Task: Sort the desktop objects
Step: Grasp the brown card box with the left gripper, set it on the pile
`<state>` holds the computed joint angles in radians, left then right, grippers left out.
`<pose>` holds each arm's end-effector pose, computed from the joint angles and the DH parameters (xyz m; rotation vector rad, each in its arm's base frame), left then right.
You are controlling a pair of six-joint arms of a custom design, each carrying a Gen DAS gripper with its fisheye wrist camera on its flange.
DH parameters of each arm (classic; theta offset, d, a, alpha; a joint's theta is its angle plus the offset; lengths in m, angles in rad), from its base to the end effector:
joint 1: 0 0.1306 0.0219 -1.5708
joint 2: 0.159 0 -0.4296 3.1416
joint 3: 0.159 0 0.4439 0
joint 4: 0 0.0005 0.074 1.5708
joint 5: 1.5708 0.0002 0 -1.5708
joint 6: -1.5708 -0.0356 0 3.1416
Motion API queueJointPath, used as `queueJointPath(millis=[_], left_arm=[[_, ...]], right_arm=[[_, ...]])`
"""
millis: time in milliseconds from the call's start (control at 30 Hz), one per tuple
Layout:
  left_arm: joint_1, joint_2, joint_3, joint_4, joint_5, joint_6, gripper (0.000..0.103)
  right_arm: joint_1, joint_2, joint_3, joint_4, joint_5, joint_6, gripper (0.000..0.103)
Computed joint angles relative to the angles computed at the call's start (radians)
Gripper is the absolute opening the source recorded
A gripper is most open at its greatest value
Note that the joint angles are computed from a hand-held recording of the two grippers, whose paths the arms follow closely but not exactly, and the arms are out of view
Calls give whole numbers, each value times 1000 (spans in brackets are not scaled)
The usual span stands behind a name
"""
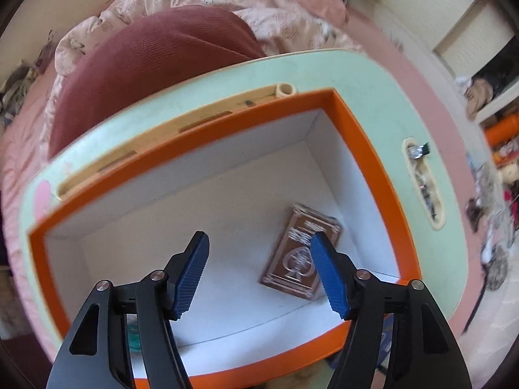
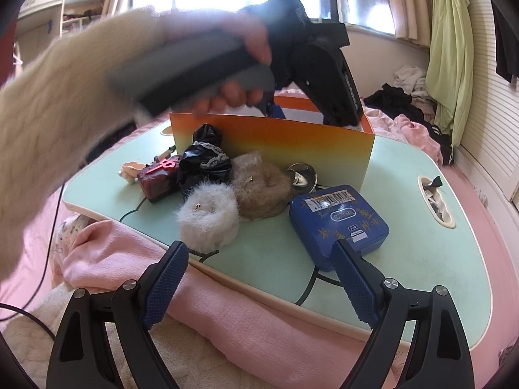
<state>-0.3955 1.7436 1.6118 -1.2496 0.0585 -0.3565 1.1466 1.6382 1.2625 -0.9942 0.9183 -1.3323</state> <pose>0.5733 -0.2421 0.3708 1.0916 2.7428 -0.0918 0.2527 0.4895 0.2926 0.3144 2.1893 -0.1448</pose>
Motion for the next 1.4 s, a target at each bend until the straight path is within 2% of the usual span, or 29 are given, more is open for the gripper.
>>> queueJointPath(millis=[100, 233, 300, 400, 500, 567, 633, 700, 733, 800, 867, 933, 1000, 1100, 1167, 1233, 1300, 1400], left_arm=[[-19, 21, 28, -14, -67, -13, 59], [-31, 8, -8, -20, 19, -59, 59], [-41, -1, -30, -25, 37, -81, 59], [-50, 2, -33, -27, 18, -71, 58], [-46, -17, -49, 16, -34, -65, 58], [-42, -20, -51, 20, -46, -66, 58], [-38, -20, -54, 18, -16, -80, 52], [-34, -16, -54, -7, 70, -94, 19], [-37, -20, -64, 0, 104, -91, 19], [-44, -35, -83, 32, 107, -100, 19], [-42, -29, -73, 32, 106, -92, 19], [-22, -59, -104, 72, 104, -91, 19], [20, -87, -112, 86, 175, -102, 19], [96, -152, -131, 89, 327, -148, 19], [161, -217, -178, 77, 467, -208, 19], [211, -273, -230, 66, 563, -271, 19], [250, -322, -295, 77, 605, -322, 19], [282, -363, -385, 129, 613, -361, 19]], right_arm=[[0, -1, 0, 1, 0, 2, 90], [-1, -2, -1, 2, 0, 4, 90], [-1, 0, 2, -7, 0, -4, 90], [-3, 0, 1, -4, -1, -1, 90], [-3, -1, -1, -1, -1, 1, 90], [-3, -1, 0, 0, -1, 1, 90], [-3, 0, 2, -4, -1, 0, 90], [-3, 0, 2, -4, -1, 2, 90], [-4, -1, 0, -2, -2, 4, 90], [-4, -3, -2, -2, -3, 4, 90], [-2, -2, -1, -4, -1, 1, 90], [-2, -1, 0, -6, 0, -1, 90], [-2, -1, -1, -7, 0, 0, 90], [-2, -2, -2, -4, -1, 0, 90], [-2, -2, -3, -2, 0, 1, 90], [-2, -1, -2, -3, 1, -1, 90], [-2, 0, -2, -5, 1, 1, 90], [-3, -1, -3, -2, -3, 3, 90]])
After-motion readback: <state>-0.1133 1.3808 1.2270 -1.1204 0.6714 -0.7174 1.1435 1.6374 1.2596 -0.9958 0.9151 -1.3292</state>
